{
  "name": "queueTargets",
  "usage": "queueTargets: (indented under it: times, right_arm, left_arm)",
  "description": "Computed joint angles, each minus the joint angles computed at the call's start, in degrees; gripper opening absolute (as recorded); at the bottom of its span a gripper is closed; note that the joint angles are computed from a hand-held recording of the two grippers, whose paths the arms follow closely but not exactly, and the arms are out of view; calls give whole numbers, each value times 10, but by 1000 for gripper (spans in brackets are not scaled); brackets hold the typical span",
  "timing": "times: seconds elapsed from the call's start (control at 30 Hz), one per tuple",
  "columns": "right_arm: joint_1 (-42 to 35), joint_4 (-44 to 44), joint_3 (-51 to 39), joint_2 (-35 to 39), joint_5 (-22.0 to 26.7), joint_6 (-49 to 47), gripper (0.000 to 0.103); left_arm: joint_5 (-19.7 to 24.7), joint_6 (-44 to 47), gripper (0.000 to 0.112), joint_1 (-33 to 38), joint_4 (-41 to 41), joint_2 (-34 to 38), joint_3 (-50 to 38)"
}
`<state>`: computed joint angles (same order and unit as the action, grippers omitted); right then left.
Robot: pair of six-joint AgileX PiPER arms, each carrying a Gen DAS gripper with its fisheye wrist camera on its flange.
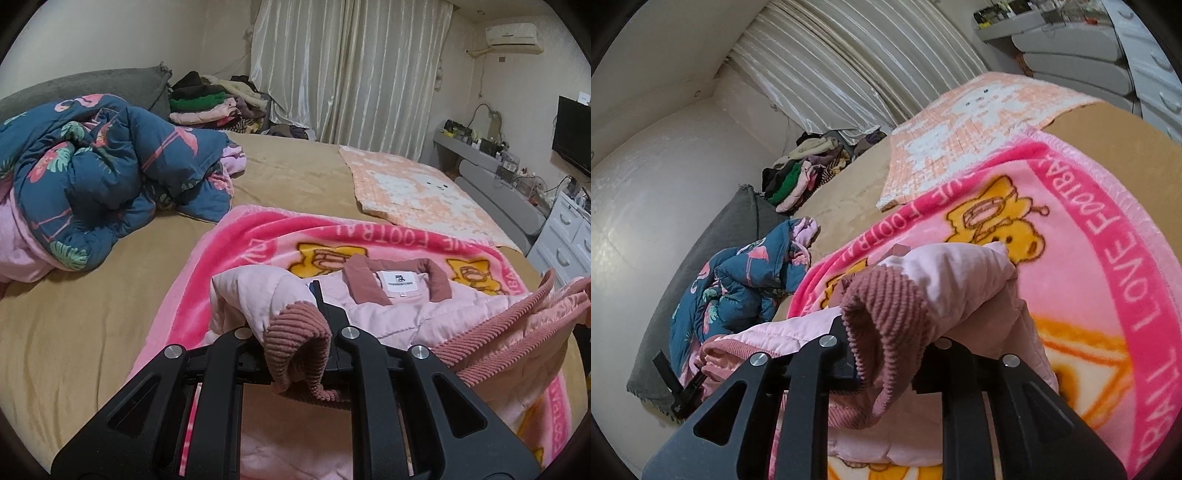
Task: Fold large clothes
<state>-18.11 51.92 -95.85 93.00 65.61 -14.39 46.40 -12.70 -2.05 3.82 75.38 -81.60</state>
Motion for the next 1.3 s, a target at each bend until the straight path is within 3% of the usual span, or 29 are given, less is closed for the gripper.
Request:
queueTargets:
  times: [0.2, 0.37, 0.47, 0.57, 0.7, 0.8, 0.87, 0.9, 1.03, 1.2, 1.3]
  right_arm:
    - [4, 12, -28, 56, 8, 7, 27]
    - [-3, 44, -24, 72, 0, -5, 73]
    - [-14, 71, -6, 65, 0, -32, 78]
    - [-13, 59, 53, 25, -39, -79, 87]
    - [44, -95, 136, -35, -145, -82, 89]
    - [83, -181, 171, -41, -182, -61, 89]
    - [113, -233, 207, -59, -232, -54, 89]
    - [126, -256, 220, -68, -253, -50, 89]
    - [150, -297, 252, -89, -304, -48, 91]
    - [136, -284, 295, -115, -349, -92, 92]
    - [116, -253, 310, -120, -338, -132, 92]
  left_arm:
    - [-20, -28, 8, -16, 32, 40, -3]
    - [-33, -47, 9, -24, 54, 61, 2]
    - [-38, -48, 11, -22, 53, 73, 5]
    - [-42, -45, 14, -21, 49, 84, 6]
    - [-55, -48, 17, -23, 46, 90, 11]
    - [-53, -8, 31, -5, -16, 91, 4]
    - [-56, 33, 80, 14, -90, 79, 3]
    - [-60, 35, 87, 15, -95, 71, 4]
    - [-71, 20, 93, 3, -57, 31, 12]
    - [-99, 36, 94, 43, -40, -37, 112]
    - [-99, 118, 94, 101, -112, -50, 184]
